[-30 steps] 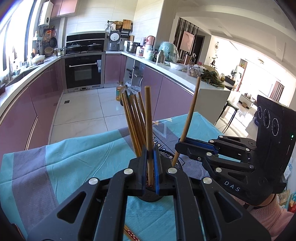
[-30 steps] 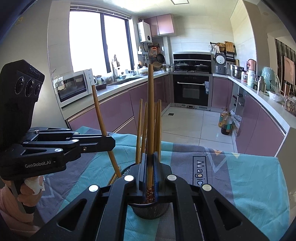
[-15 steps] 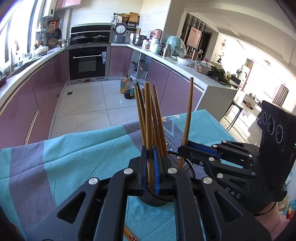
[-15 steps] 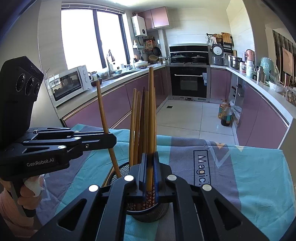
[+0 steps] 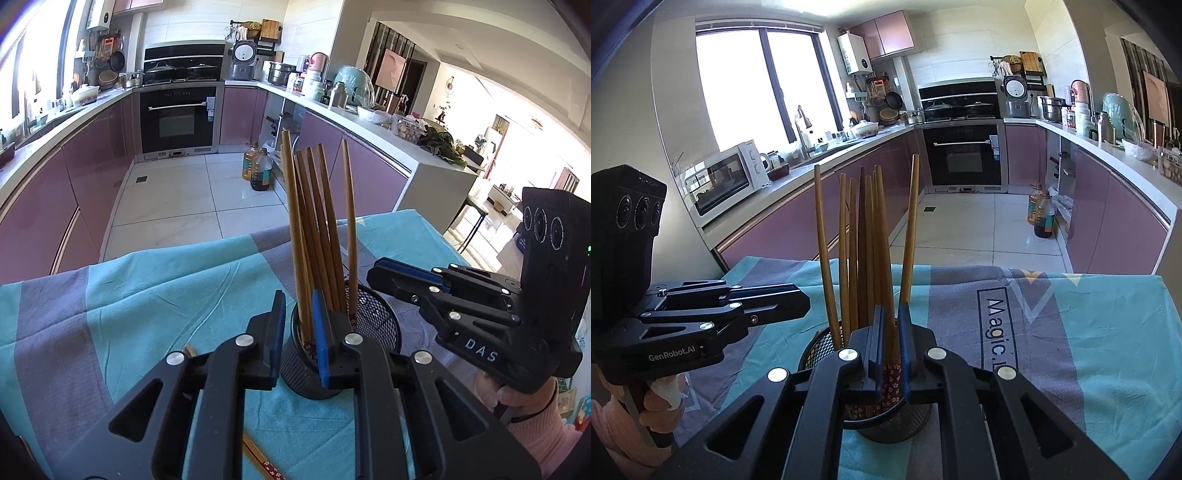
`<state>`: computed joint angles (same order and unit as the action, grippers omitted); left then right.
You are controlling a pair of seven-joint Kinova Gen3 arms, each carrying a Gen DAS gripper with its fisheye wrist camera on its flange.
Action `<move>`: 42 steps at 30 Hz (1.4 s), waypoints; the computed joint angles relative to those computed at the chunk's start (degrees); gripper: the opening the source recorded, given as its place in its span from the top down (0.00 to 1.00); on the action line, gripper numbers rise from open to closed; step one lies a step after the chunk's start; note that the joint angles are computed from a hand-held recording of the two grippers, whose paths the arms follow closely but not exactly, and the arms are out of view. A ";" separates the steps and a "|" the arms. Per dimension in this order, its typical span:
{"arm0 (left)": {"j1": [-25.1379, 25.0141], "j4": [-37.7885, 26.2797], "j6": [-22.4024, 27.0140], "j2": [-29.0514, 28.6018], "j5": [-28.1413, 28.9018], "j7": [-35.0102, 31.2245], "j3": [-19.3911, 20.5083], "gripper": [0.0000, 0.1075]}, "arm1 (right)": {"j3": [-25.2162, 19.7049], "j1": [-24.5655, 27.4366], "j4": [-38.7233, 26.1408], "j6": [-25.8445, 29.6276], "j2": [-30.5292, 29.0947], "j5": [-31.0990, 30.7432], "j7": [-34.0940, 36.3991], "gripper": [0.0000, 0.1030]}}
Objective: Organize utensils
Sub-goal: 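Open the right tool and withdraw from the cup while the left tool releases, then move both tools toward the last chopsticks on the cloth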
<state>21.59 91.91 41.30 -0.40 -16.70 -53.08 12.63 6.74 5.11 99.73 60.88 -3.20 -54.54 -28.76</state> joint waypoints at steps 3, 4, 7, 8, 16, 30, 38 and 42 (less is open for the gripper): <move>0.13 1.56 -0.47 -1.38 -2.71 2.60 0.47 0.82 | 0.83 0.45 0.50 1.58 -0.64 -1.15 1.41 0.90; 0.06 2.36 -0.91 -1.98 -3.70 3.47 0.74 0.80 | 1.23 0.67 0.83 2.26 -0.85 -1.77 2.26 0.87; -0.74 5.33 -2.08 -4.60 -7.11 7.16 2.11 0.75 | 2.36 1.19 1.71 4.73 -1.98 -3.46 4.74 0.83; -1.26 6.22 -2.08 -5.55 -8.11 8.30 2.67 0.74 | 2.74 1.32 1.99 5.64 -2.36 -3.99 5.61 0.82; -6.32 12.55 0.41 -11.32 -14.65 16.89 9.02 0.61 | 4.56 1.02 4.43 12.40 -5.17 -4.89 11.48 0.68; -12.90 22.90 3.92 -17.96 -14.90 23.88 15.65 0.33 | -1.07 -4.73 10.50 6.80 -5.04 4.02 4.41 0.60; -12.95 23.15 5.56 -16.27 -15.49 26.41 17.05 0.31 | -3.55 -8.32 11.24 2.40 -4.27 7.72 -1.50 0.61; -12.09 23.32 5.31 -15.80 -15.74 27.26 16.48 0.31 | -3.81 -9.40 11.40 1.66 -3.85 8.79 -2.75 0.61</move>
<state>9.50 115.23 46.60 -16.20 -32.45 -25.82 29.11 2.93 -4.28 111.13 62.54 -7.05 -45.75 -31.51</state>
